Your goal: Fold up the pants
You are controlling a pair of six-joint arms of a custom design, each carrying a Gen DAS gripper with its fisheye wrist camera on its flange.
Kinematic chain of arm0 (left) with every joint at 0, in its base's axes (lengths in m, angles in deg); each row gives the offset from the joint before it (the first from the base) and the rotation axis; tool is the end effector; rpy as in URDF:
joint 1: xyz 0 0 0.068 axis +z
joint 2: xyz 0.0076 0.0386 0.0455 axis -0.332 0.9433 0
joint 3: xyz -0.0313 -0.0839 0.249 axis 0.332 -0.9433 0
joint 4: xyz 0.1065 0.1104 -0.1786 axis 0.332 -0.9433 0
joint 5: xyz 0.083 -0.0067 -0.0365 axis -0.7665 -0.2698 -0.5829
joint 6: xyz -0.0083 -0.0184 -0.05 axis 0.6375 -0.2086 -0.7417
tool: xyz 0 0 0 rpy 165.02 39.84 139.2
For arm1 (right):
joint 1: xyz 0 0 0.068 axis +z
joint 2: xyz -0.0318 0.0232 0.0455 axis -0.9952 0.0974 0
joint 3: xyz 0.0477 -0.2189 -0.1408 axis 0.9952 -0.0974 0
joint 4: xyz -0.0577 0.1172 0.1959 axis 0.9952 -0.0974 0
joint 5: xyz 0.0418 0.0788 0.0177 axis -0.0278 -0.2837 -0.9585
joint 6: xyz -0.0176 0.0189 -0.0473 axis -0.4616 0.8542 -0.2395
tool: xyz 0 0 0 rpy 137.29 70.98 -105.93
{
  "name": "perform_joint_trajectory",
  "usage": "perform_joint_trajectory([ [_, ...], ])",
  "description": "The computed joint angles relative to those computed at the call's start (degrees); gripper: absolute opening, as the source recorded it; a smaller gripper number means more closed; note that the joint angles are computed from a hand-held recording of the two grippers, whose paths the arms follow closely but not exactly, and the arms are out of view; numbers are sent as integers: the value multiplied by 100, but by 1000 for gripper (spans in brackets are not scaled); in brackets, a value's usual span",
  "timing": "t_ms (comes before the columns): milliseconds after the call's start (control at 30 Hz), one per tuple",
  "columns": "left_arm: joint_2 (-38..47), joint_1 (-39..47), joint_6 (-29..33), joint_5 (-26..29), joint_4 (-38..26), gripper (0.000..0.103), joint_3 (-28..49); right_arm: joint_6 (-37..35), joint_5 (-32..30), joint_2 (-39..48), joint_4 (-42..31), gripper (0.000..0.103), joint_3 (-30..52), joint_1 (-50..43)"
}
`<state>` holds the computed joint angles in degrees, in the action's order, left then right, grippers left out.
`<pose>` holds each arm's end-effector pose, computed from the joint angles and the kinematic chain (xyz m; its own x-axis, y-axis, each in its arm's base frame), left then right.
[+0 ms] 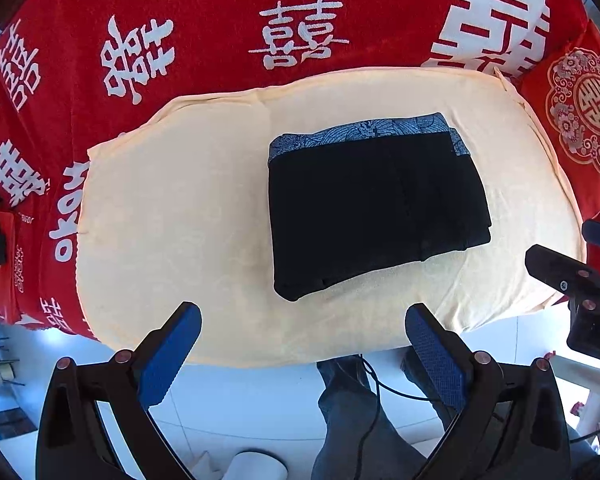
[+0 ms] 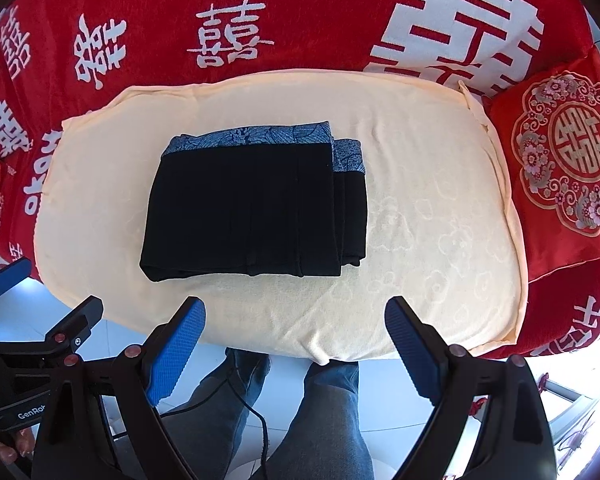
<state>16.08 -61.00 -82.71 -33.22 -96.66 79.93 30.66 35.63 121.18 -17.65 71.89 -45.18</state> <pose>0.1982 -0.1685 0.3040 -0.9858 0.1024 -0.1328 0.0896 0.9910 0.0991 0.1895 0.1526 0.3035 -0.9899 -0.0750 -0.1204 -0.0785 0.9966 0.0248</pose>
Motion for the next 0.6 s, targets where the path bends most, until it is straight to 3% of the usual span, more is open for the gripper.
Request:
perform_joint_trajectory([
  [600, -102, -64, -72, 71, 139, 102, -44, -103, -10, 87, 27, 93, 42, -3],
])
